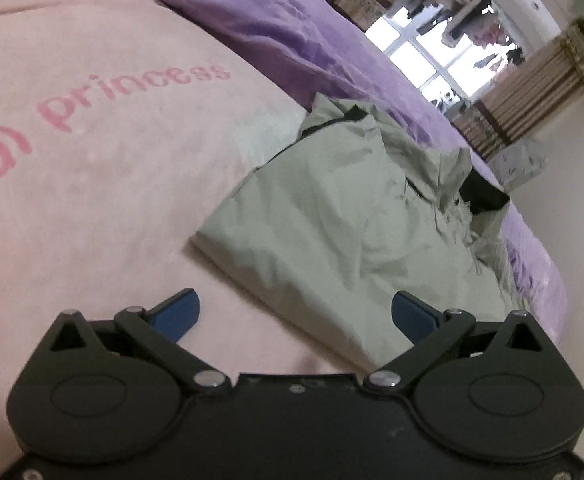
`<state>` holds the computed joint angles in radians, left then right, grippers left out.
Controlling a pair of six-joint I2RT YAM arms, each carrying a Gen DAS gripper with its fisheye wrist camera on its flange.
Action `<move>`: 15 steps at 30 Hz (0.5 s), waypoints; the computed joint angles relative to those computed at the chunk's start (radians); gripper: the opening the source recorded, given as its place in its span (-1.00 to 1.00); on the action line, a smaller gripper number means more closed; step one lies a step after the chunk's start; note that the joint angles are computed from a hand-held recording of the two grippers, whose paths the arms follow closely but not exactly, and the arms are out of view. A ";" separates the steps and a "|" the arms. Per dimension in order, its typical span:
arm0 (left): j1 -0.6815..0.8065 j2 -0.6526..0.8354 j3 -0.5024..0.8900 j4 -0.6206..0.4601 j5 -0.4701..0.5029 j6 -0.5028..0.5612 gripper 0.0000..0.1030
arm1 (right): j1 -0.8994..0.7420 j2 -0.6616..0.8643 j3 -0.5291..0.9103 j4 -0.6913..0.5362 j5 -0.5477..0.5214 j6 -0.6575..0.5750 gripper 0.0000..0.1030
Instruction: Fold large clothes
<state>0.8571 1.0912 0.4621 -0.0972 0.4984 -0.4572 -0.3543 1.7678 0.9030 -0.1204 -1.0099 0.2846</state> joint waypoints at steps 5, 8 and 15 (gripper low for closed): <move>-0.006 0.078 0.011 0.119 -0.007 -0.067 1.00 | 0.046 0.031 -0.019 0.203 0.037 0.194 -0.27; -0.040 0.149 0.044 0.183 -0.046 -0.123 1.00 | 0.060 0.043 -0.017 0.263 0.061 0.261 -0.27; 0.007 0.144 0.039 0.168 0.087 -0.246 1.00 | 0.086 0.030 -0.045 0.337 0.119 0.358 -0.25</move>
